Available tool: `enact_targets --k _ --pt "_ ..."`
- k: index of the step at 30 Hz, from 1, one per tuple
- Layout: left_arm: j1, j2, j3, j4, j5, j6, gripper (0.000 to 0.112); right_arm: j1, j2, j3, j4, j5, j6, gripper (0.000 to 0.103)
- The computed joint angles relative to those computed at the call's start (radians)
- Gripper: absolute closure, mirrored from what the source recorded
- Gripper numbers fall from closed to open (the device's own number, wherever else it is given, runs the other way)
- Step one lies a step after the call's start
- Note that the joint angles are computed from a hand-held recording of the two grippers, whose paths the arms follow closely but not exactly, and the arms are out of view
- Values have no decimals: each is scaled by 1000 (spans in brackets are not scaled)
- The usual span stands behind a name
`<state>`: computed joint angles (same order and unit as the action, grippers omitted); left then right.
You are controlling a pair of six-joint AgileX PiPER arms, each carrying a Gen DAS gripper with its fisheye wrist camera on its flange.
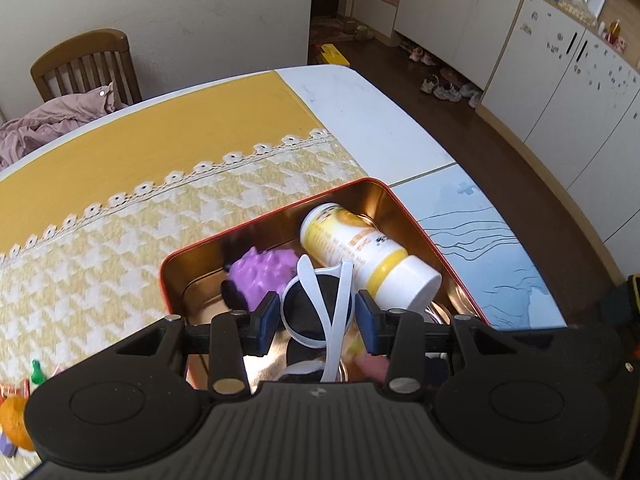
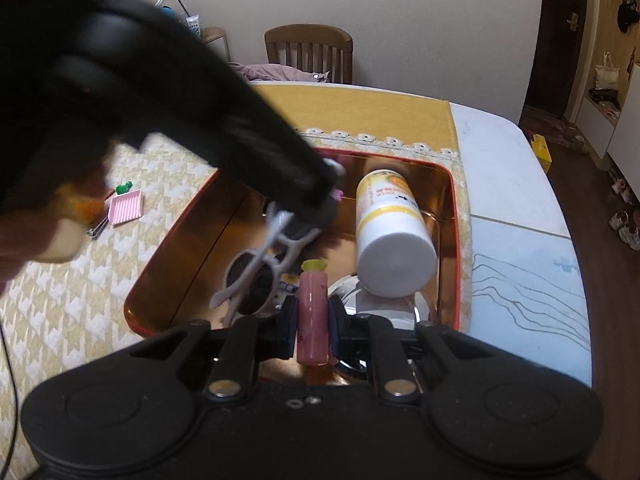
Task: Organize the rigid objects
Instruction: 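Open both grippers to drop the sunglasses and pink tube into the red box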
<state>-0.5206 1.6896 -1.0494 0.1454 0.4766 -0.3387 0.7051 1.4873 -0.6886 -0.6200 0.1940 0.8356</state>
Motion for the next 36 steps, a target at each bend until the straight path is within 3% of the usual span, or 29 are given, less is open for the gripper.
enact_targets --k 9,14,20,30,36 --pt "-9 101 -64 63 -10 -61 72 -9 -3 6 53 -8 -63 86" --pt "-15 105 -66 69 -10 -92 72 -39 -20 20 268 -32 -261 77" --pt "-1 75 -28 38 -41 -97 71 -54 -38 31 326 -31 -300 74" --pt "-6 -50 82 115 -94 -188 67 -100 -67 28 570 -21 -539 68" --pt "-14 -149 161 183 -118 -257 63 -84 -104 34 435 -13 -408 61"
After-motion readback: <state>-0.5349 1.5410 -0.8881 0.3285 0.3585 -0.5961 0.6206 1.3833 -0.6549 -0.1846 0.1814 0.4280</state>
